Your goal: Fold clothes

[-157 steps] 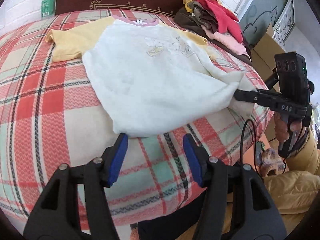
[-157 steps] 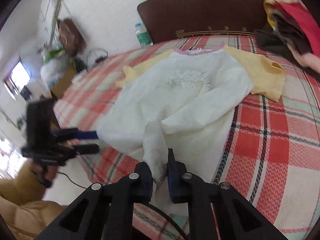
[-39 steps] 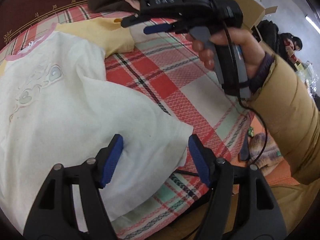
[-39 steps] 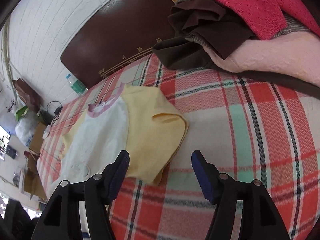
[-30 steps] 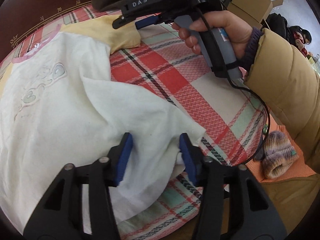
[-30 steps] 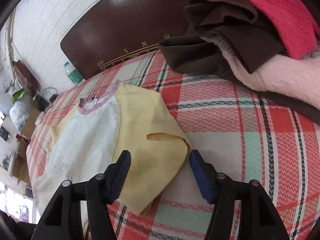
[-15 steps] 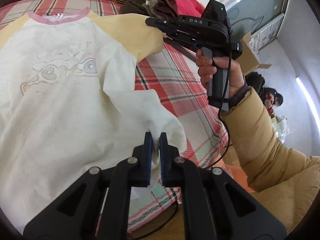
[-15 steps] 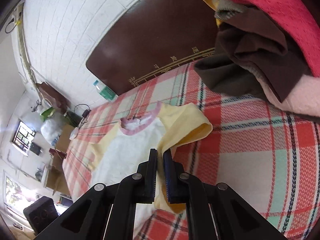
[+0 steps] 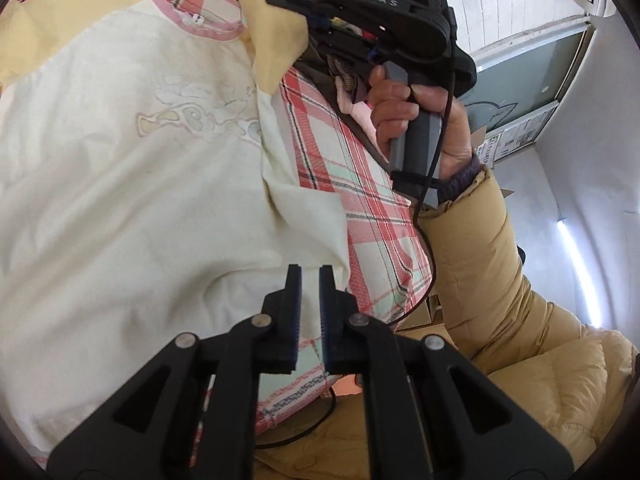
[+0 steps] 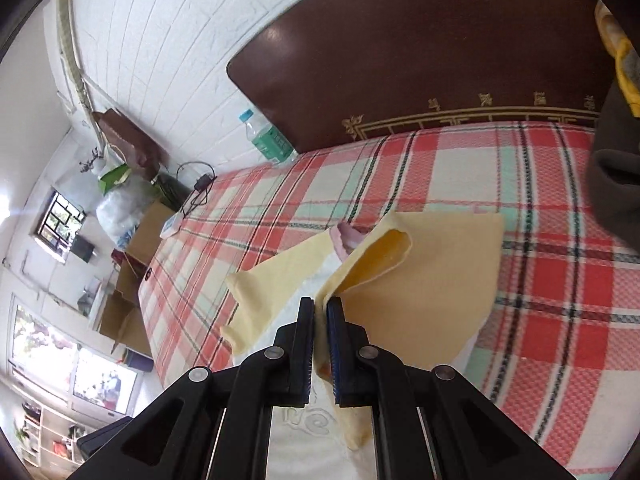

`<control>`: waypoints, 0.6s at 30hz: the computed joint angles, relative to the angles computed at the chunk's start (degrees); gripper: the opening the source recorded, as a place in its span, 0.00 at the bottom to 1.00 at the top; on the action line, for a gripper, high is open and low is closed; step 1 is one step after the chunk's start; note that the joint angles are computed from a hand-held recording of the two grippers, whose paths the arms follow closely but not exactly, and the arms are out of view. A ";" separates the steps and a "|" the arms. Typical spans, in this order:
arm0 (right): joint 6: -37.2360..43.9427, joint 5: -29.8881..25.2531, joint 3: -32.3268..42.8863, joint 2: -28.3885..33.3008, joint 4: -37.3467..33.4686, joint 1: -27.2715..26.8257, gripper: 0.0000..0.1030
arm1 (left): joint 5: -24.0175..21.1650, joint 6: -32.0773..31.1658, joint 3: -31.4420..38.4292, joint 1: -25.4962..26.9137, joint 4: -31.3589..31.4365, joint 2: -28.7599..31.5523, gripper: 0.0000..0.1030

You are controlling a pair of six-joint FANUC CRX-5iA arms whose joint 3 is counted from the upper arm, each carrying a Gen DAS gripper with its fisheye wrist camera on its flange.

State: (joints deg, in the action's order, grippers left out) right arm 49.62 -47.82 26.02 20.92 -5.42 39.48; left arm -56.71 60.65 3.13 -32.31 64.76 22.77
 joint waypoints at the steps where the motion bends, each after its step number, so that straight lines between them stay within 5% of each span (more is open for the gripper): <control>1: 0.52 -1.63 2.20 1.77 -0.33 0.25 0.06 | 0.13 0.02 -0.35 0.16 -0.20 -0.20 0.08; 4: 2.58 -5.77 7.58 6.08 -3.00 0.46 0.14 | 0.92 0.74 -0.86 0.70 -1.51 -0.53 0.08; 6: 3.70 -8.29 9.27 7.17 -4.77 0.46 0.28 | 1.75 1.90 -0.44 1.06 -3.41 -0.65 0.08; 10: 4.14 -5.57 2.09 1.53 -1.67 2.46 0.45 | 1.67 4.49 4.32 1.44 -8.63 0.94 0.10; 11: 3.68 -3.82 -1.15 -1.05 -0.36 3.12 0.47 | 1.54 4.60 5.52 1.41 -9.36 1.46 0.14; 14: -1.44 1.10 -11.92 -9.36 5.57 5.77 0.55 | 1.27 5.30 9.73 0.94 -11.19 3.74 0.56; 18: -11.19 4.43 -24.84 -18.97 11.81 9.60 0.61 | -1.78 6.29 16.30 0.92 -10.98 8.36 0.60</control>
State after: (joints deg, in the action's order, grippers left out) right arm 38.43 -43.39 1.18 1.95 6.39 49.08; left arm -58.49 66.94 19.43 -31.38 53.77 31.13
